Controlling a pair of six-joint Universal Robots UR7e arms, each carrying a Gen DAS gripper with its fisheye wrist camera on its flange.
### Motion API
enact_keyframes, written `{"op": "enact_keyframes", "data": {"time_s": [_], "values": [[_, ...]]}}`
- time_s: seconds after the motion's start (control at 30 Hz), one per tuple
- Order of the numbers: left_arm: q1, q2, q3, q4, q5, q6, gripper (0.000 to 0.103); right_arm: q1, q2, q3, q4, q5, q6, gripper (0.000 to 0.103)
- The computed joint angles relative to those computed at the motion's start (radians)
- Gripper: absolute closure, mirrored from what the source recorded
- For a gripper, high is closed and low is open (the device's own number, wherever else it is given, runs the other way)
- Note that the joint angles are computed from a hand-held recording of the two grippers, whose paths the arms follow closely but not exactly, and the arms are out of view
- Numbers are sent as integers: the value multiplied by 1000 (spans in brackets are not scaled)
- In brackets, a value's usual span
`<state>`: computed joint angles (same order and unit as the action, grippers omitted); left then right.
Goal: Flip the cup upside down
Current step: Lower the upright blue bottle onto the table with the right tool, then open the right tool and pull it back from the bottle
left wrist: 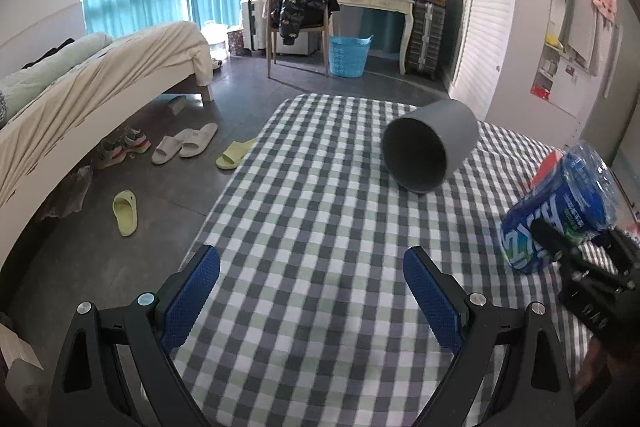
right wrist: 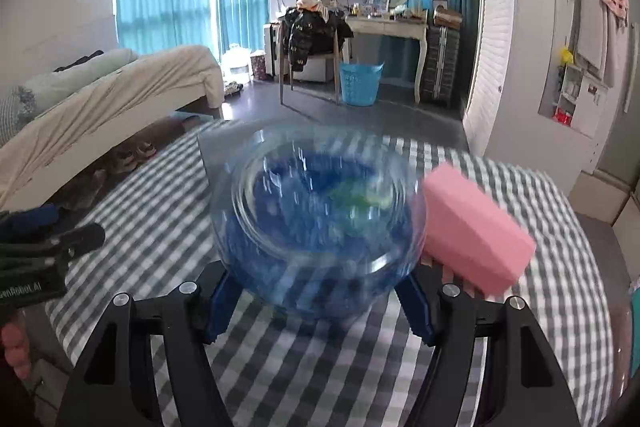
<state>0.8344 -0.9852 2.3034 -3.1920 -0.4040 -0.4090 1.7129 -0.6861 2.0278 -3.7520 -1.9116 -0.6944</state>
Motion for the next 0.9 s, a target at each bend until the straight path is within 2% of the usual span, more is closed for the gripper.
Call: {"op": "enact_keyframes", "data": {"time_s": [0.13, 0.4, 0.63, 0.7, 0.9], "values": [[-15, 1, 3, 26, 11, -18, 7, -28, -7, 14, 21, 21, 29, 37], [-54, -19, 17, 117, 40, -107, 7, -31, -45, 60, 1, 57, 20, 37], [-131, -8, 18, 158, 76, -151, 7, -16, -164, 167, 12, 67, 20, 37], [-161, 8, 21, 125, 89, -136, 7, -9, -205, 202, -16, 57, 9, 37], [-262, 108, 49, -108, 130, -58, 7, -9, -310, 301, -106, 55, -9, 36]]}}
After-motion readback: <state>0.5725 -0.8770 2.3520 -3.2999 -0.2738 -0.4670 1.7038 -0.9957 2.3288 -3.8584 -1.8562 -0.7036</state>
